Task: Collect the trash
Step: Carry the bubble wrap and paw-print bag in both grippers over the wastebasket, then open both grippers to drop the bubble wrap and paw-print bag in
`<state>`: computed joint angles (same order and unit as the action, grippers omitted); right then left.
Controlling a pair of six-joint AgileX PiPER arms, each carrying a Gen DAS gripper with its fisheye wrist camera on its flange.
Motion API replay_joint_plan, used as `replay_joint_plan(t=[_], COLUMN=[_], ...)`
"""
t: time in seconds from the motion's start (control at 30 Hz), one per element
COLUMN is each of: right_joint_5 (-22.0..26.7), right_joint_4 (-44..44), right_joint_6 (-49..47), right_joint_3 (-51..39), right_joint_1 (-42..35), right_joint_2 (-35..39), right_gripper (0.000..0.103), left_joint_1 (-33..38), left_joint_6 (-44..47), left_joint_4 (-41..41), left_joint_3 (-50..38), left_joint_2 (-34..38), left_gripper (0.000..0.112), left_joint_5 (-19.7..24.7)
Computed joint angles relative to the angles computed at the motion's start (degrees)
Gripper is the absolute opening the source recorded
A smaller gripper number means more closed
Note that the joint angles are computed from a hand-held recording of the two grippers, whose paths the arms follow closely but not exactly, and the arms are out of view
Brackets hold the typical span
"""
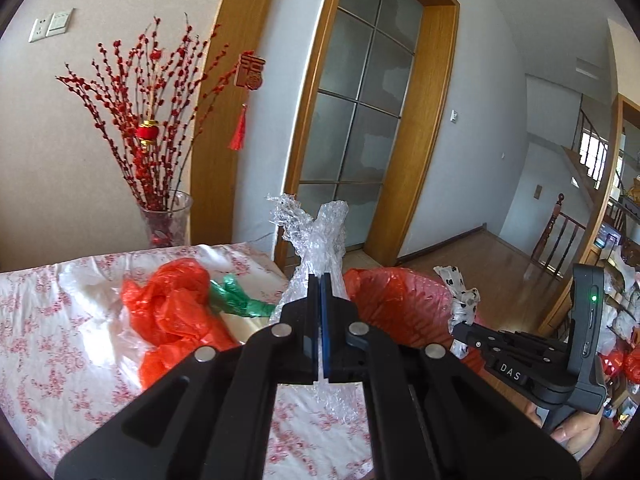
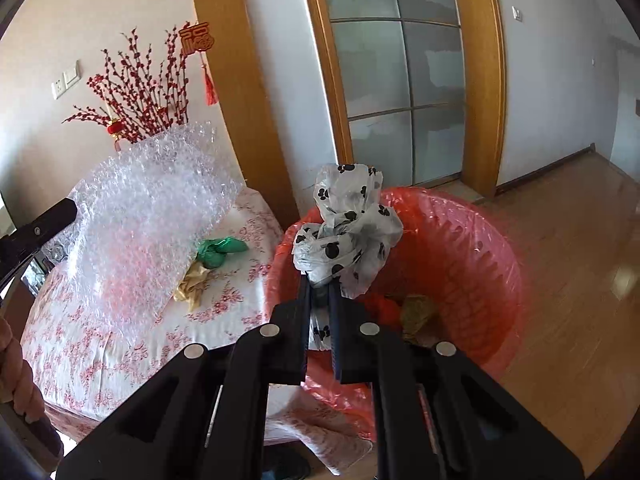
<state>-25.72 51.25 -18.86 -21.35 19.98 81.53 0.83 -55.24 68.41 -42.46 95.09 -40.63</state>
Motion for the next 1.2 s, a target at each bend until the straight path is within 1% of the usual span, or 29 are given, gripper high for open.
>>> replay_joint_plan(t=[0.17,0.23,0.5,0.7,0.87,1.07,1.13,1.17,1.2], right_joint_5=[1.96,2.48,4.35,4.45,4.55,4.64,4.73,4.75,4.62], right_joint_4=[-8.57,-10.65,-23.61,-27.88,-28.68,-35.97,-36.76,-36.23,-35.58], right_joint_6=[6.2,7.48,16.68,19.8,20.59,26.41,26.7,25.96,25.26], right_joint_3=[1.44,1.82,1.88,0.79,-0.07,-0.61,-0.77,-0.92,-0.92], right_joint_1=[-6.87,-8.79,-16.79,-18.87,-19.28,-22.01,-22.01,-21.88,-21.78], right_joint_2=[-1.08,-1.59,-1.46,0.31,1.37,2.78,3.08,3.36,3.56], right_gripper=[0.009,0.009,0.009,0.009,0.009,0.009,0.013,0.015,0.019], left_joint_1=[-7.17,-9.57,-16.43,-18.88,-20.57,-22.45,-22.75,-22.74,-22.74], left_joint_6=[1.82,2.85,5.08,3.82,4.28,4.12,3.67,3.15,2.89], left_joint_4=[-4.64,-6.61,-11.51,-11.56,-12.34,-12.87,-12.8,-12.37,-12.3], left_joint_3=[-1.71,-2.27,-6.47,-10.03,-11.71,-13.54,-14.07,-14.46,-14.82], left_joint_2=[2.47,3.48,9.06,12.81,15.24,17.62,18.27,18.69,19.01], left_gripper=[0.003,0.003,0.003,0.003,0.003,0.003,0.007,0.014,0.023], left_joint_5=[1.91,2.27,4.31,5.79,6.85,8.6,9.36,9.76,10.28])
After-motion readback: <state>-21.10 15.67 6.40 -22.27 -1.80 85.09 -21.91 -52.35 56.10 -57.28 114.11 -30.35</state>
